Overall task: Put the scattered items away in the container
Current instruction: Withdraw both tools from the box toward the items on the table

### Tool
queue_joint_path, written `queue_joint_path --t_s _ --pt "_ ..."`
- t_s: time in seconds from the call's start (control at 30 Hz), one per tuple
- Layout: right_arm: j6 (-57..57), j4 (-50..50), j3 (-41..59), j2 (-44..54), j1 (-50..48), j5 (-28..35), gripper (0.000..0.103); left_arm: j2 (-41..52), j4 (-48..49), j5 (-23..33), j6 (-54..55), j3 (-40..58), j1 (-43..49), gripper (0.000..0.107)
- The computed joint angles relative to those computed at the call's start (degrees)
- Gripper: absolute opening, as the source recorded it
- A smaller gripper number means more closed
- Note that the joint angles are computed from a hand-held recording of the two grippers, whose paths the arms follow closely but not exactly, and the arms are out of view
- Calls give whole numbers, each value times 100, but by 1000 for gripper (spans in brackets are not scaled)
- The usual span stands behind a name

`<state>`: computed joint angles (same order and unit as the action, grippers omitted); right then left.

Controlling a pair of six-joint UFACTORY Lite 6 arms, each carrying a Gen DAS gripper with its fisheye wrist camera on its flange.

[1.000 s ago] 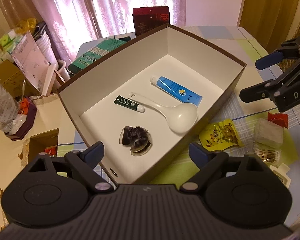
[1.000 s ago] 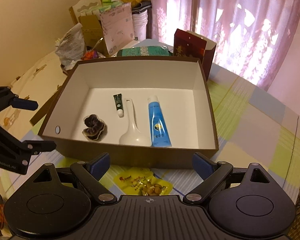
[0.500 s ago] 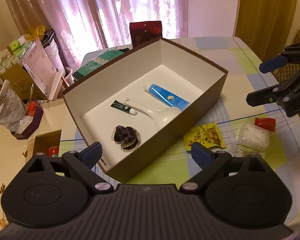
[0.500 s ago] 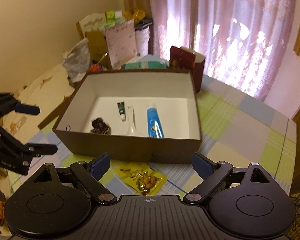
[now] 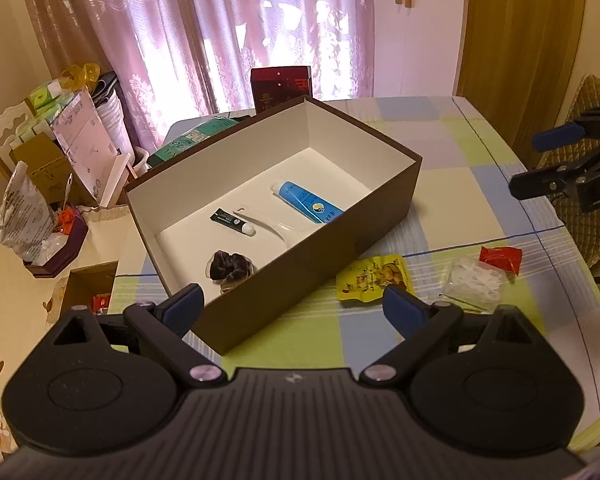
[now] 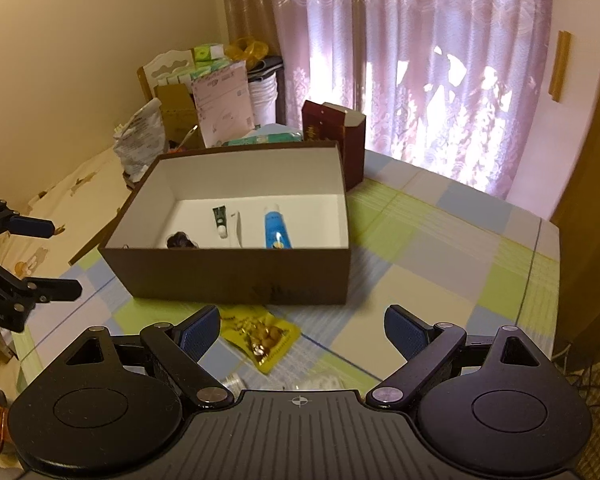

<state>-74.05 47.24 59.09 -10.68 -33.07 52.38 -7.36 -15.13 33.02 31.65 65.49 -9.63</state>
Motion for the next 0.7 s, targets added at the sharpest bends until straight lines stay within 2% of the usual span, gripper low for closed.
queue_joint_path --t_s 0.27,0.47,0.7 --pt "-1311 287 -913 -393 -949 198 94 -756 -440 -150 338 -958 -25 94" --pt "-1865 245 -1446 -463 -1451 320 94 -969 -611 -215 277 -1543 18 94" --pt "-2192 201 -2066 -631 -1766 199 94 -1187 -240 -564 -264 -2219 -364 94"
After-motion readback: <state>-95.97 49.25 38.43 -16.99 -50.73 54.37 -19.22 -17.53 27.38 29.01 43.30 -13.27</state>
